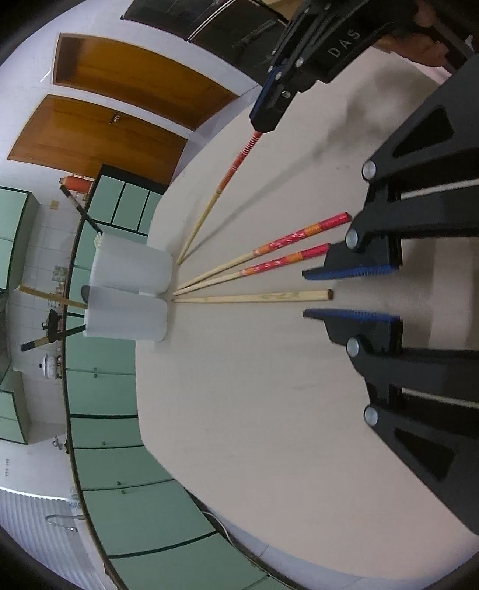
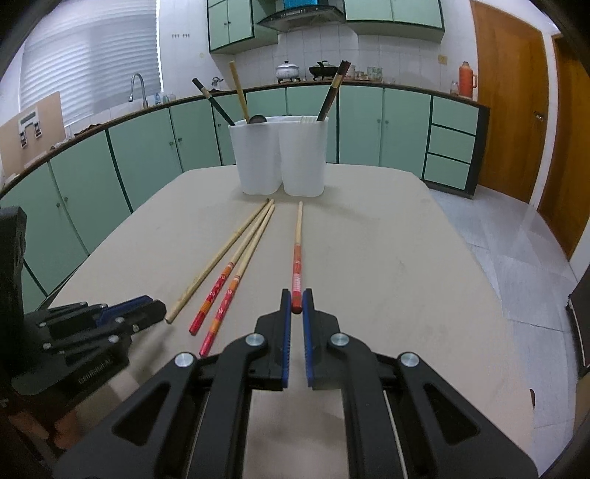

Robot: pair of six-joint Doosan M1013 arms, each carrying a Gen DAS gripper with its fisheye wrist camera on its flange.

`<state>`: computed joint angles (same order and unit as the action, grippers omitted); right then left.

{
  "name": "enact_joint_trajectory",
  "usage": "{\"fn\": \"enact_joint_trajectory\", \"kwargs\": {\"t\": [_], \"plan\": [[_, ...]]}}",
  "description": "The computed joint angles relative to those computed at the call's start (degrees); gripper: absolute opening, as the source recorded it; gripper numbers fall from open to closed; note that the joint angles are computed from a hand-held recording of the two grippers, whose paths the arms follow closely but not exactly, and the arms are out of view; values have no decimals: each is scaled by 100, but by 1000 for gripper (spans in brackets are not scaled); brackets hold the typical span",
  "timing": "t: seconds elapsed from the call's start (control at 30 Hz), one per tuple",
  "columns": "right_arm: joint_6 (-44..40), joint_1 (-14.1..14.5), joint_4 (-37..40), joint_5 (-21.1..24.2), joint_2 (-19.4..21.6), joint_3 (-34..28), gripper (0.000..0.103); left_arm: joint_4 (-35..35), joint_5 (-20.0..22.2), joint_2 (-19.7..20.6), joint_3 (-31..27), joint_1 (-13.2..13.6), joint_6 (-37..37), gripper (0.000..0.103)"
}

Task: Organize utensils
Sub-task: 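Lift both held chopsticks and carry them over the white holder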

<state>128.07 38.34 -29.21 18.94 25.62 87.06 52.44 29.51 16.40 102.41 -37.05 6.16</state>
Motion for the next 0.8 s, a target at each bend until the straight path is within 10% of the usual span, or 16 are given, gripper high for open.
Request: {"fn": "enact_joint_trajectory", "kwargs": {"t": [0.8], "plan": [[-178,-93,450,-133,-20,55,5,-307,301,179,-200,-35,365,6]]}}
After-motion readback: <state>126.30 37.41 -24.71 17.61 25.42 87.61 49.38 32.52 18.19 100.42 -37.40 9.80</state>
